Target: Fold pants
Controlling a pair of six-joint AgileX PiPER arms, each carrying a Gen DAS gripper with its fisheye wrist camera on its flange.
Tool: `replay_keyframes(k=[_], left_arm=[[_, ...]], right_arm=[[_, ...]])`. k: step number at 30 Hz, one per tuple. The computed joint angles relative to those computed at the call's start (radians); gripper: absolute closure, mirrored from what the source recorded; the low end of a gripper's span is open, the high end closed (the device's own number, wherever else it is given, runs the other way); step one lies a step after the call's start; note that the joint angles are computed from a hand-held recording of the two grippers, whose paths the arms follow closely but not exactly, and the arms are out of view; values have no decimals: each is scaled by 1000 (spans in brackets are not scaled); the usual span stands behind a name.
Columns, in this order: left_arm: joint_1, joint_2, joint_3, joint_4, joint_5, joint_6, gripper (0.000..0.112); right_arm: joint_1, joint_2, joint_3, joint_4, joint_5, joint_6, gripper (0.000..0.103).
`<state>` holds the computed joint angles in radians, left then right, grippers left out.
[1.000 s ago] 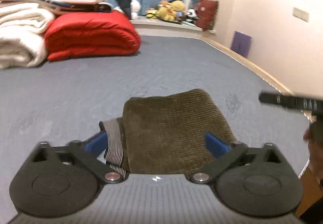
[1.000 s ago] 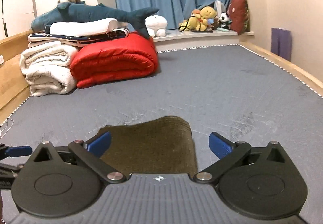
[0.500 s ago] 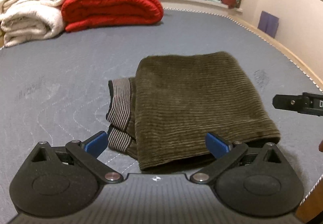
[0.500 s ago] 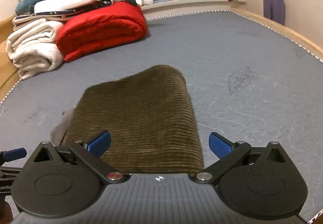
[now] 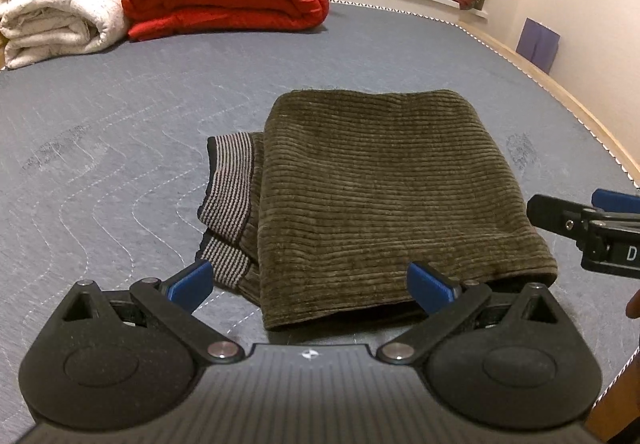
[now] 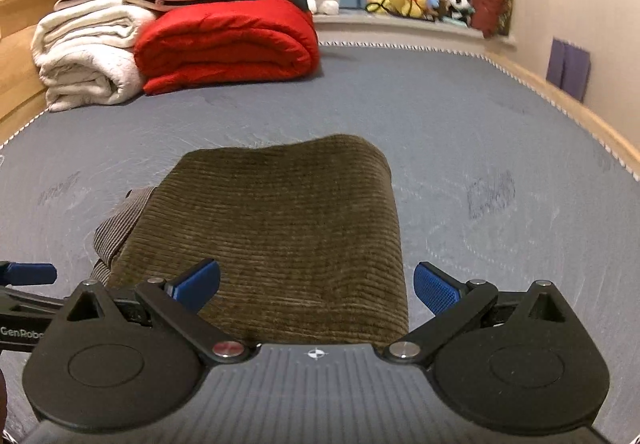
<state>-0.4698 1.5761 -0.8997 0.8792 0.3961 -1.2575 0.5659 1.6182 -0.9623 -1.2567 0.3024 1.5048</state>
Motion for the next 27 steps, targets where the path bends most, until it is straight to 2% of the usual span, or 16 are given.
replay_keyframes(k=[9,27], left_arm=[[1,-4,7,1,-10,-2,10],[-6,-17,17,15,-13,-15,9]], right_arm=[[12,12,-14,39,13,-31,1],[35,25,-20,13,38,5,1]])
